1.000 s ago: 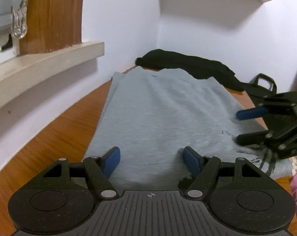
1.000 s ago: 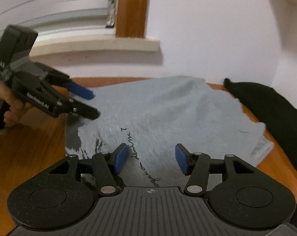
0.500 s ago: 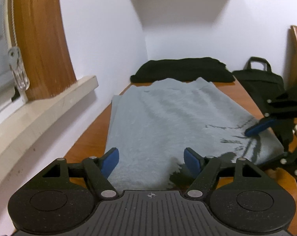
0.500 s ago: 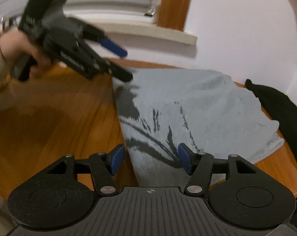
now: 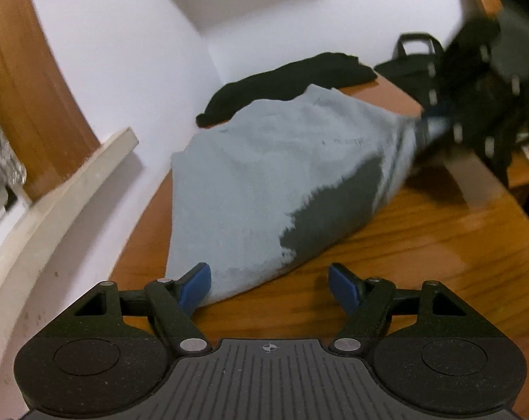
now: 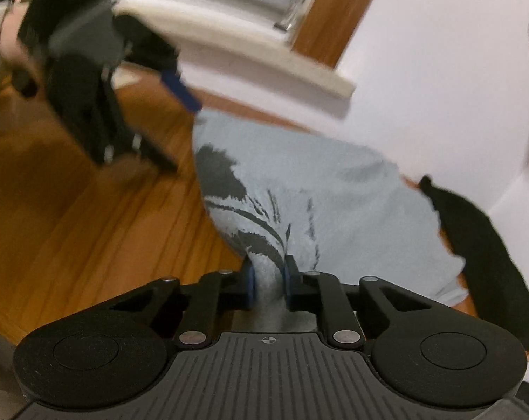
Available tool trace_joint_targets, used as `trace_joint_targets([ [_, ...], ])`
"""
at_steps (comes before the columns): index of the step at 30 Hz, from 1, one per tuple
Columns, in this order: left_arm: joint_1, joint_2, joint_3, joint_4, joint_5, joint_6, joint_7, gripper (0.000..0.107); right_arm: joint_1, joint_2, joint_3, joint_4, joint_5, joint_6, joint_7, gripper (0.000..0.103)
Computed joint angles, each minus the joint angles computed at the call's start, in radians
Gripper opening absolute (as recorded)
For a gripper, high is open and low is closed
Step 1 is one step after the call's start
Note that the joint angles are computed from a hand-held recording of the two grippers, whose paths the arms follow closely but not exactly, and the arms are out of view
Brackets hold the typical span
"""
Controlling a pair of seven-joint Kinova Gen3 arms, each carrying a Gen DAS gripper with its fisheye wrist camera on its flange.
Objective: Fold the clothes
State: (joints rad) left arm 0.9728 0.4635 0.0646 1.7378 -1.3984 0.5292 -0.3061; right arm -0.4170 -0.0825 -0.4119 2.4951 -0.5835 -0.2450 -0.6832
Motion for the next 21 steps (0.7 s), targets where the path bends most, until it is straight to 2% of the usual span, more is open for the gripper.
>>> trace_joint_targets([
  [1,0.014,0.012,-0.001,-0.003,-0.035,0.029,0.016,0.077,-0.020,-0.017,0.033,0.000,0.041,0.007,-0.038,0.014],
  [3,0.063,0.030,-0.050,-0.012,-0.096,0.053,0.065,0.077,-0.022,-0.043,0.072,-0.006,0.122,0.033,-0.101,0.012],
  [5,0.097,0.047,-0.089,-0.034,-0.104,0.057,0.049,0.077,-0.029,-0.064,0.113,-0.014,0.203,0.058,-0.159,0.012],
  [6,0.090,0.055,-0.081,-0.049,-0.097,0.058,0.017,0.077,-0.032,-0.074,0.132,-0.017,0.240,0.067,-0.184,0.012],
  [8,0.040,0.073,-0.010,-0.085,-0.082,0.086,-0.065,0.071,-0.031,-0.093,0.157,-0.022,0.297,0.073,-0.217,0.011],
  [10,-0.018,0.091,0.066,-0.129,-0.049,0.119,-0.146,0.048,-0.027,-0.111,0.181,-0.033,0.344,0.088,-0.247,0.011],
  [11,-0.039,0.093,0.094,-0.151,-0.014,0.131,-0.187,0.022,-0.027,-0.120,0.194,-0.039,0.366,0.095,-0.261,0.010],
  [12,-0.067,0.084,0.124,-0.173,0.026,0.134,-0.227,0.011,-0.033,-0.129,0.213,-0.046,0.391,0.103,-0.277,0.010],
  [14,-0.067,0.065,0.134,-0.221,0.097,0.161,-0.292,0.011,-0.075,-0.154,0.282,-0.064,0.423,0.123,-0.291,0.010],
  [16,0.006,0.047,0.076,-0.266,0.114,0.212,-0.330,0.011,-0.143,-0.195,0.375,-0.083,0.444,0.143,-0.289,0.010],
  [19,0.095,-0.004,-0.002,-0.340,0.152,0.254,-0.407,0.010,-0.245,-0.292,0.514,-0.146,0.550,0.220,-0.390,0.009],
  [21,0.115,-0.032,0.005,-0.404,0.162,0.301,-0.482,0.010,-0.331,-0.361,0.607,-0.201,0.589,0.278,-0.419,0.009],
])
